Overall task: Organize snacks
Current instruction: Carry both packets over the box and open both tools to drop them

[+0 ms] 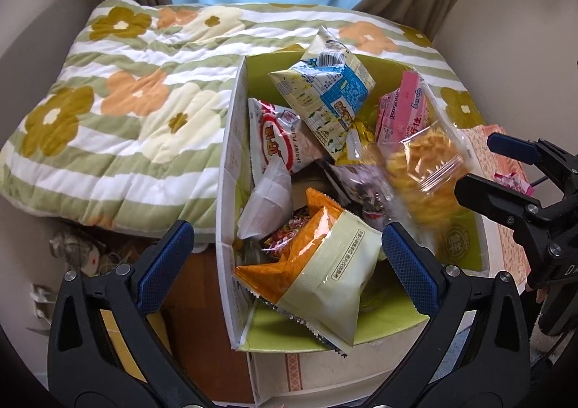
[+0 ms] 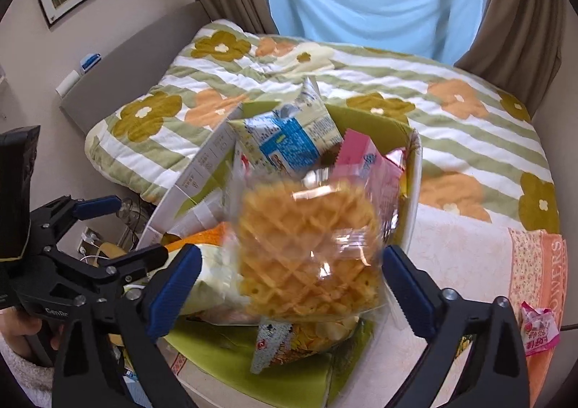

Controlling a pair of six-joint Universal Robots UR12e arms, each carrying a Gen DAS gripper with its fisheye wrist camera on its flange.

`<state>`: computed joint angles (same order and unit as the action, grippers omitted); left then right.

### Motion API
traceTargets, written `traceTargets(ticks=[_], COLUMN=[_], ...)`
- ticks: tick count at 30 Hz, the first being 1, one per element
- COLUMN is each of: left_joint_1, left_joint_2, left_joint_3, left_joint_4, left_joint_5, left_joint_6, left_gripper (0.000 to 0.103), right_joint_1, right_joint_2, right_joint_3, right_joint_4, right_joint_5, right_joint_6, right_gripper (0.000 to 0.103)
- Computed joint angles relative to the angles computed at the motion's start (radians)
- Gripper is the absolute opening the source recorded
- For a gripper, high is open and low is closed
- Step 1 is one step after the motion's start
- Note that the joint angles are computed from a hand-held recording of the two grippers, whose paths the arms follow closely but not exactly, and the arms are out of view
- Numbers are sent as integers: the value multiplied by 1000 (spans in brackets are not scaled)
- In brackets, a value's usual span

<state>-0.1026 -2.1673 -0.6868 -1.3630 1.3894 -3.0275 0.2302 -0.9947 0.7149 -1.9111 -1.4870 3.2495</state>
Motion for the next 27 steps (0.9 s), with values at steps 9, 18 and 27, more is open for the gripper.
traceTargets(ticks=[9,18,27], left_joint_1=[-1,-3,-36], left_joint_2=[27,49,41], left_joint_3=[-47,-66,-44], left_joint_4=[22,36,83], left_joint_5=[1,-25,-105], left_joint_6=[18,58,112], left_gripper=[103,103,103], right_joint_1=[11,23,20], right_joint_2=[-42,-92,-178], right_joint_3=[75,140,244], right_joint_4=[-91,-135,-177], right_joint_5=[-40,-110,-247], right_joint_6=[25,92,185], right_gripper=[100,100,100])
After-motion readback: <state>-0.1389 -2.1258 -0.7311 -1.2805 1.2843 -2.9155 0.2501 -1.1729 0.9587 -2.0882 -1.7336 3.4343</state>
